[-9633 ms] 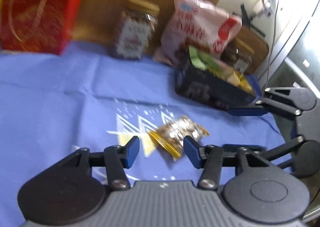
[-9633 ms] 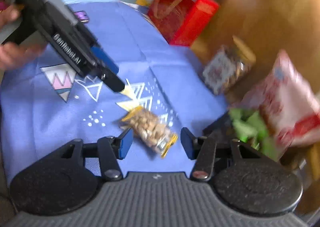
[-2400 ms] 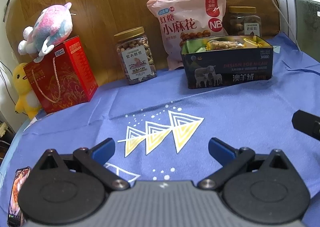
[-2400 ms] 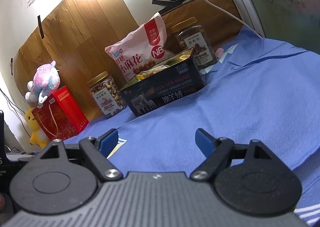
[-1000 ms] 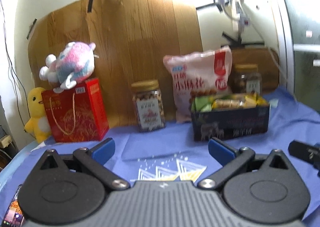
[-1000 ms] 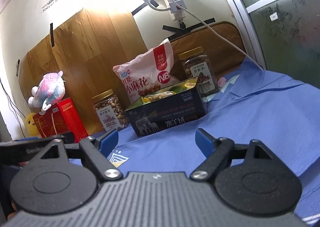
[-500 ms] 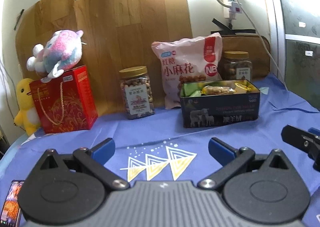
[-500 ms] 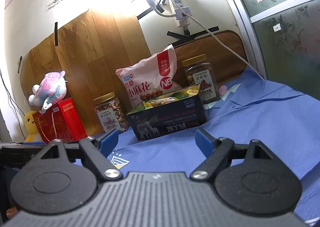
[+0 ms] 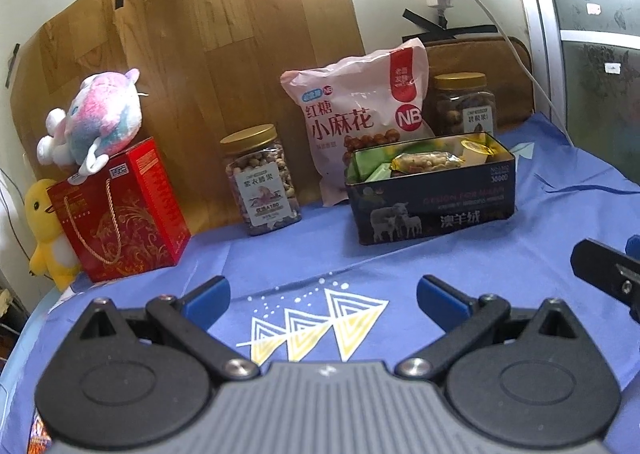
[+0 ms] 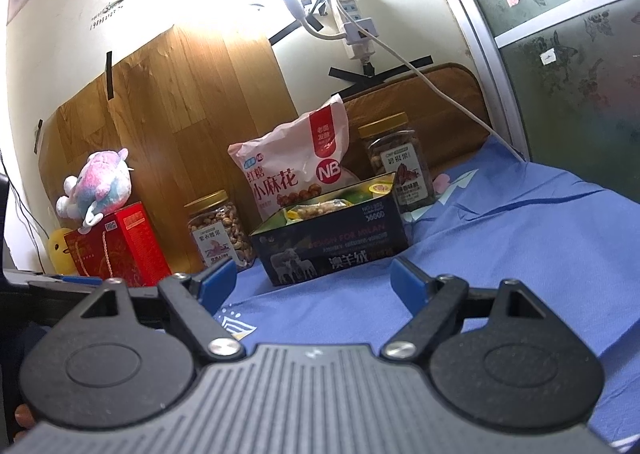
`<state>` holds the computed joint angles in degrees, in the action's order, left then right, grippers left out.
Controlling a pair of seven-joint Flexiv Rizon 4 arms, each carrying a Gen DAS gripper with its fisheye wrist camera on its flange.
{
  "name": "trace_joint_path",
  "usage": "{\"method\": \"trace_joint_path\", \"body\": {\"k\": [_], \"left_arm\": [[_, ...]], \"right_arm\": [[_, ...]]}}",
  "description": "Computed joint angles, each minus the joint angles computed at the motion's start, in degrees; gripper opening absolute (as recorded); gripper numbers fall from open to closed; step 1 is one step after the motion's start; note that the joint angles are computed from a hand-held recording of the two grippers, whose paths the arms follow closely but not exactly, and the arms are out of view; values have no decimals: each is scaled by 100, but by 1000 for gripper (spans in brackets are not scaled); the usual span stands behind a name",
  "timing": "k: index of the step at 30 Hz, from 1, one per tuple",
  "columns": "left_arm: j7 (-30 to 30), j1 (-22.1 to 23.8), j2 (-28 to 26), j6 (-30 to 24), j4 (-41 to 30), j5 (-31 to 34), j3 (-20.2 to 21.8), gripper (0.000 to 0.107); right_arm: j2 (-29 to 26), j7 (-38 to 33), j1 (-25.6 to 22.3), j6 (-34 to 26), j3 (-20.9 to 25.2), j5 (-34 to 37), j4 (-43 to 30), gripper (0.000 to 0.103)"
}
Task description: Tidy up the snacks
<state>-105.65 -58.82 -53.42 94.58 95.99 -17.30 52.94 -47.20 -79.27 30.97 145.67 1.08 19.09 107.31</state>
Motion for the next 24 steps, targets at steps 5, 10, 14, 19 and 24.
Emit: {"method": "trace_joint_path", "body": {"k": [5,10,14,19,24], "left_arm": [[1,64,33,-292,-168,197,-69,103],[-151,103,8,-564,-386,584,-70,103],[-291,153,-10,-786,-560,874,-94,103],[-475,246,1,-1024,-757,1215,-182,103],[-624,391,48,-1237,-929,1547,-361,103]], "right_arm": [[-2,64,-40,14,27,-17,10,86],[-8,155,-93,53,47,-39,35,86],[-21,233,-131,67,52,-50,39,86],[-46,347,-182,61,62,-84,49,86],[-58,473,-224,8,64,-119,61,86]]}}
